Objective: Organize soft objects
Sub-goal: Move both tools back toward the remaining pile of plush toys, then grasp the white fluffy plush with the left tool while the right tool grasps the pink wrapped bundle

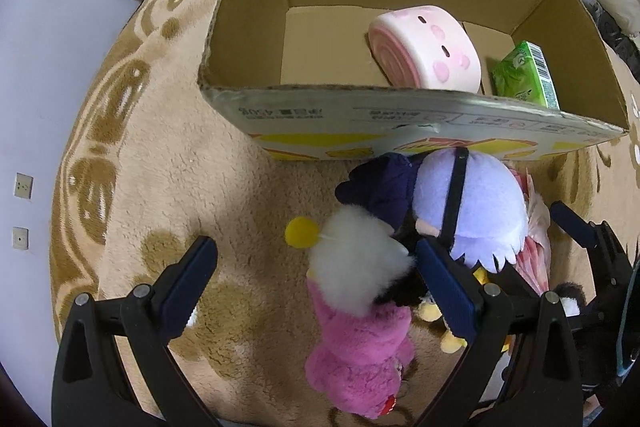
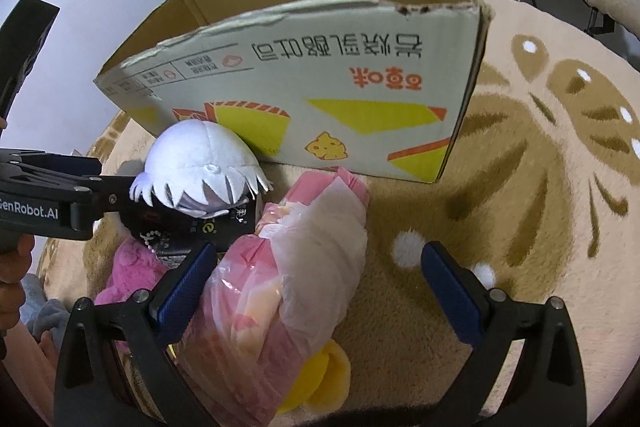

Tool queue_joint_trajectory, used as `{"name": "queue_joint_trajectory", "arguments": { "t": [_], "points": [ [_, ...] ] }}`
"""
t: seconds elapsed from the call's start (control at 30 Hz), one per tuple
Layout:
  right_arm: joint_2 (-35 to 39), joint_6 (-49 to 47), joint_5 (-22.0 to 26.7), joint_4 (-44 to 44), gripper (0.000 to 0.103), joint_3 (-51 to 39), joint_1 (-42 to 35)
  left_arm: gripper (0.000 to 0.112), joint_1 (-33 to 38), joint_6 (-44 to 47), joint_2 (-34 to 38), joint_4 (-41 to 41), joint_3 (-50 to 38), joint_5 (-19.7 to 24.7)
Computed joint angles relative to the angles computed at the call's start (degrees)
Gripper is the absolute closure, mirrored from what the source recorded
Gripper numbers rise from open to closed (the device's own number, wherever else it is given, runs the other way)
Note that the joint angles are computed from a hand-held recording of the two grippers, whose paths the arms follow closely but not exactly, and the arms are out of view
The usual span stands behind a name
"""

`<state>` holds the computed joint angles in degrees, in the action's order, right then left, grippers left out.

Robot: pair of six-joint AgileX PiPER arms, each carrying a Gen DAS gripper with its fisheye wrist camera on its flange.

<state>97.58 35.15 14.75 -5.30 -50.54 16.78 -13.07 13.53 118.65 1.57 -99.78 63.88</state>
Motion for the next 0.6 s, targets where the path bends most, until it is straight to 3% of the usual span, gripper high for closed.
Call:
{"name": "queue_joint_trajectory", "arguments": {
  "t": [0.43, 0.5, 0.6],
  "points": [
    [1.9, -6.1, -1.0, 6.3, 0.0, -0.3, -1.0, 0.014, 1.1, 0.4, 4.0, -1.8, -3.9, 2.8],
    [2.1, -7.0, -0.9, 7.1, 0.0, -0.4, -1.3, 0.023, 1.3, 0.7, 4.4, -2.2, -4.1, 3.0],
    [2.3, -6.3, -0.7, 6.6, 0.0, -0.4, -1.5, 0.027, 1.2, 1.2, 5.2, -2.5, -4.8, 4.3]
  ]
}}
